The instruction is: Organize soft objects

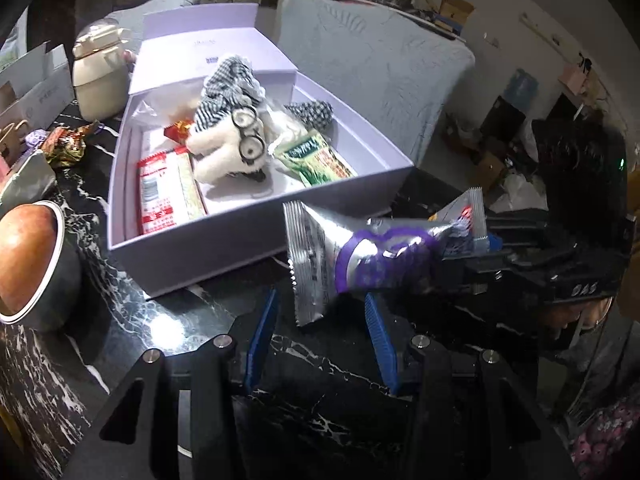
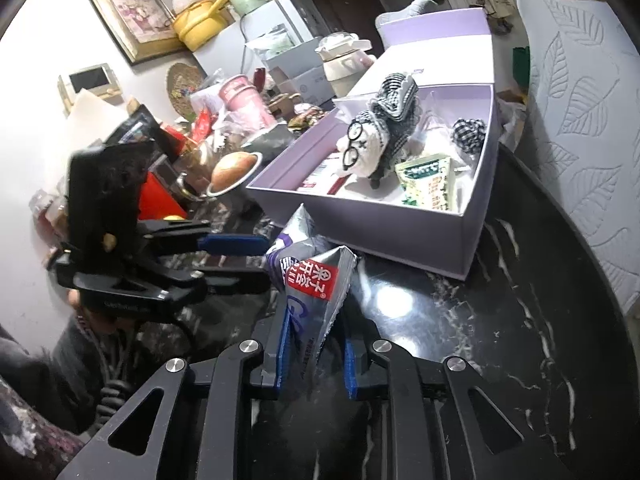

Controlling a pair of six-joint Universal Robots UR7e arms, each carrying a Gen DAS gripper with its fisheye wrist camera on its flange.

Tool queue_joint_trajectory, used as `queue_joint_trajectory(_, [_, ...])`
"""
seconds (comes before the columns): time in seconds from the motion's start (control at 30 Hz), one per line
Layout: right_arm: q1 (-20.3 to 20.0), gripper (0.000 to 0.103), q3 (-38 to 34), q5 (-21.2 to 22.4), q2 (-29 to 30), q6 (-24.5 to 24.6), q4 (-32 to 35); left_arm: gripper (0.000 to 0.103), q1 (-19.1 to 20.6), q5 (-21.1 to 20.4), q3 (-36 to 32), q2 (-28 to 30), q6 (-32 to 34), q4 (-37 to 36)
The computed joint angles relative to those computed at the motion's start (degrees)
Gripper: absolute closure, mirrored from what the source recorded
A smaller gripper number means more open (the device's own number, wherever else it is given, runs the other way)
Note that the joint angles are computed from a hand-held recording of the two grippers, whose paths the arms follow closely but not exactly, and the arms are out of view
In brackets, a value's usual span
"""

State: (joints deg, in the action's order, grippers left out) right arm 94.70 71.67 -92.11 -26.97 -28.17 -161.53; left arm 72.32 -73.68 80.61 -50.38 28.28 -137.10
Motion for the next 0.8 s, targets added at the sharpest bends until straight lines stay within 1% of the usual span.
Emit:
queue_joint_trajectory(0.07, [-0.5,0.083,0.0,2.7,-0.3,-0.2,1.3,0.058,0.1,0.0,-0.3,0.4,0.6,0.6])
queue_joint_trajectory(0.1, [-0.4,0.083,0.1,2.9,-0.4,-0.4,1.1,0.058,0.0,0.1,-0.5,0.6,0.7,0.9])
queue_joint_trajectory(0.13, [-0.3,0.083,-0.2,2.7,-0.2,-0.7,1.6,0.058,0.0,0.3,-0.5,0.7,0.8,0.7])
queue_joint_trajectory(0.27, [0.2,0.083,-2.2,2.0,0.4,-1.5,2.9,0.058,-0.7,1.1,1.1,0.3,3.3,-4.3])
queue_joint_trajectory(0.4, [0.9,0.083,-5.2,1.2,1.1,-3.1,4.2,0.058,-1.4,1.3,0.2,0.6,4.5,-7.7])
queue_joint_trajectory(0.57, [1.8,0.083,-11.6,0.6,3.3,-6.3,6.6,0.058,-1.8,1.4,-3.6,2.7,4.6,-10.1])
queue_joint_trajectory(0.73, [2.2,0.083,-20.7,-0.4,7.2,-9.1,11.4,0.058,-1.6,2.4,-8.0,5.7,5.2,-11.3])
queue_joint_trajectory(0.8, [2.2,0.083,-24.3,-1.1,8.8,-10.0,13.7,0.058,-1.5,3.4,-9.7,7.1,5.4,-11.4])
